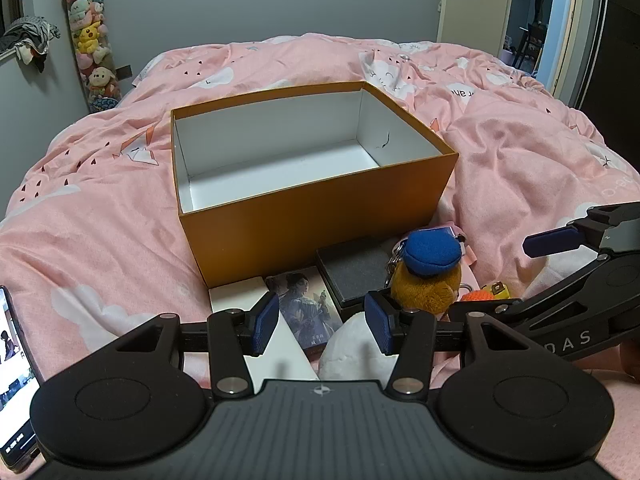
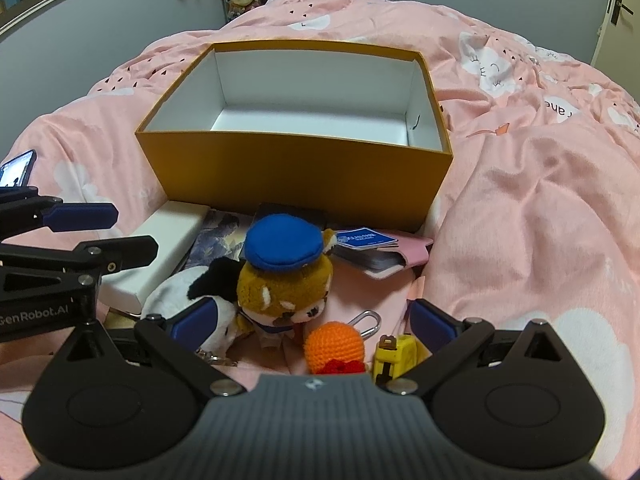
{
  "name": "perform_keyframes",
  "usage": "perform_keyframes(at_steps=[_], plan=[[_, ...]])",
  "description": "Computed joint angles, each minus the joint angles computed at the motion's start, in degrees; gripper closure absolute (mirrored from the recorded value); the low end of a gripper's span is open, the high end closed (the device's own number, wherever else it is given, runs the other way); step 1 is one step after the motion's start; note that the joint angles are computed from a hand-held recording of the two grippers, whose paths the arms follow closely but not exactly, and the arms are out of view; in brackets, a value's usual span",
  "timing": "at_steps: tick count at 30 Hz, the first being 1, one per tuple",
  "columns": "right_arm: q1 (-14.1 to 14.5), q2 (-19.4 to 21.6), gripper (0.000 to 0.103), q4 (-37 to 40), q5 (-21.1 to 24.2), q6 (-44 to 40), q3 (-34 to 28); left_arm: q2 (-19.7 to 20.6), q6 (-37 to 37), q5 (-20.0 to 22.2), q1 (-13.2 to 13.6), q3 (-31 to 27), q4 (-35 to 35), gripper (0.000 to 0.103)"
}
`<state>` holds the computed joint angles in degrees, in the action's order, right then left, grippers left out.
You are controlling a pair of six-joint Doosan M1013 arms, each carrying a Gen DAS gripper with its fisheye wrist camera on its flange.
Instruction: Organize objects
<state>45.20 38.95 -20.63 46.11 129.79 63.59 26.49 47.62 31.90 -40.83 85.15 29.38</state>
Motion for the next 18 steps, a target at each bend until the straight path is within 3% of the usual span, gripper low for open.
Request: perform_keyframes(at_steps=[18], plan=[[0.1,0.1,0.001,0.2,0.0,-0.1,0.0,0.1,0.2,-0.1,-0.1,0.1,0.0,0.044]])
